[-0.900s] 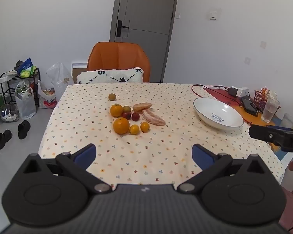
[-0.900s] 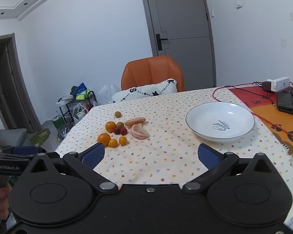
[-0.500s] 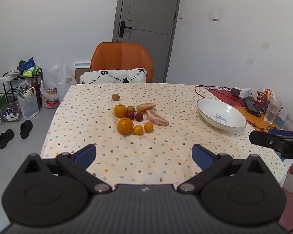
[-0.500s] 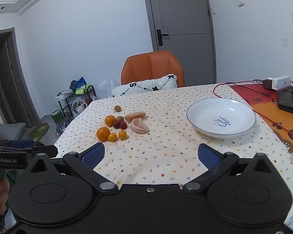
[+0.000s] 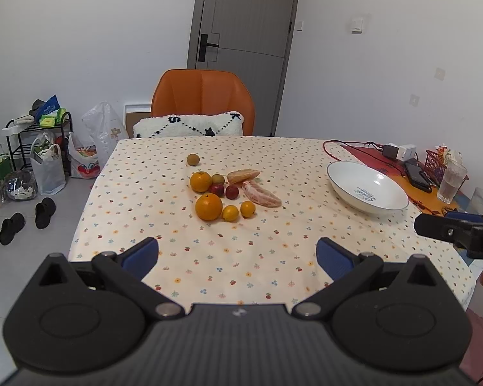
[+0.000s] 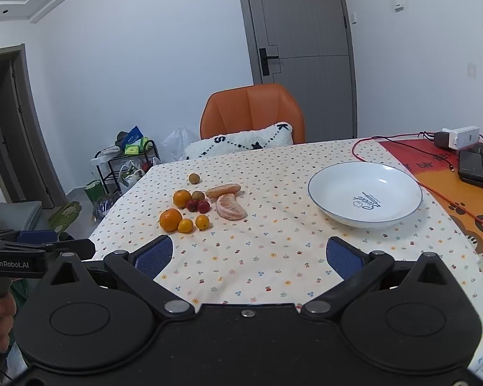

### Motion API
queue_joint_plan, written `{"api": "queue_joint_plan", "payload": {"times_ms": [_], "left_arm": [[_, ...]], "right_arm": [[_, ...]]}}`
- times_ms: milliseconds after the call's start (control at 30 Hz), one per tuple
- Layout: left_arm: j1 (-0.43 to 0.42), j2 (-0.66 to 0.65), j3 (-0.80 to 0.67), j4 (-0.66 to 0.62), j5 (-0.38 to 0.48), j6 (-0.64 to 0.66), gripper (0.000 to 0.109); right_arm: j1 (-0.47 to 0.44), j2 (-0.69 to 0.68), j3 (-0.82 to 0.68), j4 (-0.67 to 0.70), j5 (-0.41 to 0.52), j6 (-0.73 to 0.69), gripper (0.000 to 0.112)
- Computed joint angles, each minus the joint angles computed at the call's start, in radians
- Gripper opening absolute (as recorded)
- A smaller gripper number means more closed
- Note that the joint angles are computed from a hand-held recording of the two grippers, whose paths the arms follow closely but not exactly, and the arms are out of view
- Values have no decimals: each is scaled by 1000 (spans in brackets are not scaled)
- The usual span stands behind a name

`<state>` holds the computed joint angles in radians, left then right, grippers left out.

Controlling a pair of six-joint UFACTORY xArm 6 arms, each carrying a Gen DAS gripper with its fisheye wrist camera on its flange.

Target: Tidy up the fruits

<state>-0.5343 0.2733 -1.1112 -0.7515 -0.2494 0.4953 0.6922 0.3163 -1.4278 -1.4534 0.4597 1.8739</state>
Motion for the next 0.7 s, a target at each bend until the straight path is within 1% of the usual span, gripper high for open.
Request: {"api": "queue_joint_plan", "payload": {"times_ms": [67,167,233,300,367,433,467,567,633,700], "left_arm": [[-1,-2,1,-10,-2,9,103],[4,-4,10,25,-3,-23,103],[1,-2,6,9,-4,-9,103],[12,-5,21,76,-11,-70,103],[11,-7,20,56,-8,-54,103],[16,-11,28,80,-9,-77,103],[14,-10,23,66,-6,-61,103],[24,-12,34,121,-11,-104,103],[22,-16,34,100,-11,-78,103],[7,-7,10,9,-7,10,103]], "right_arm": [[0,-1,1,-1,1,3,103],[0,-3,1,-11,0,12,103],[-1,-3,2,-10,-1,12,103],[-1,-1,0,-7,-3,11,103],[-1,-1,0,-5,-3,9,103],[0,0,-1,-4,-2,7,103],[0,0,0,-3,0,5,103],[0,0,0,-5,1,7,103],[0,0,0,-4,-1,4,103],[-1,1,-1,-1,-3,0,103]]}}
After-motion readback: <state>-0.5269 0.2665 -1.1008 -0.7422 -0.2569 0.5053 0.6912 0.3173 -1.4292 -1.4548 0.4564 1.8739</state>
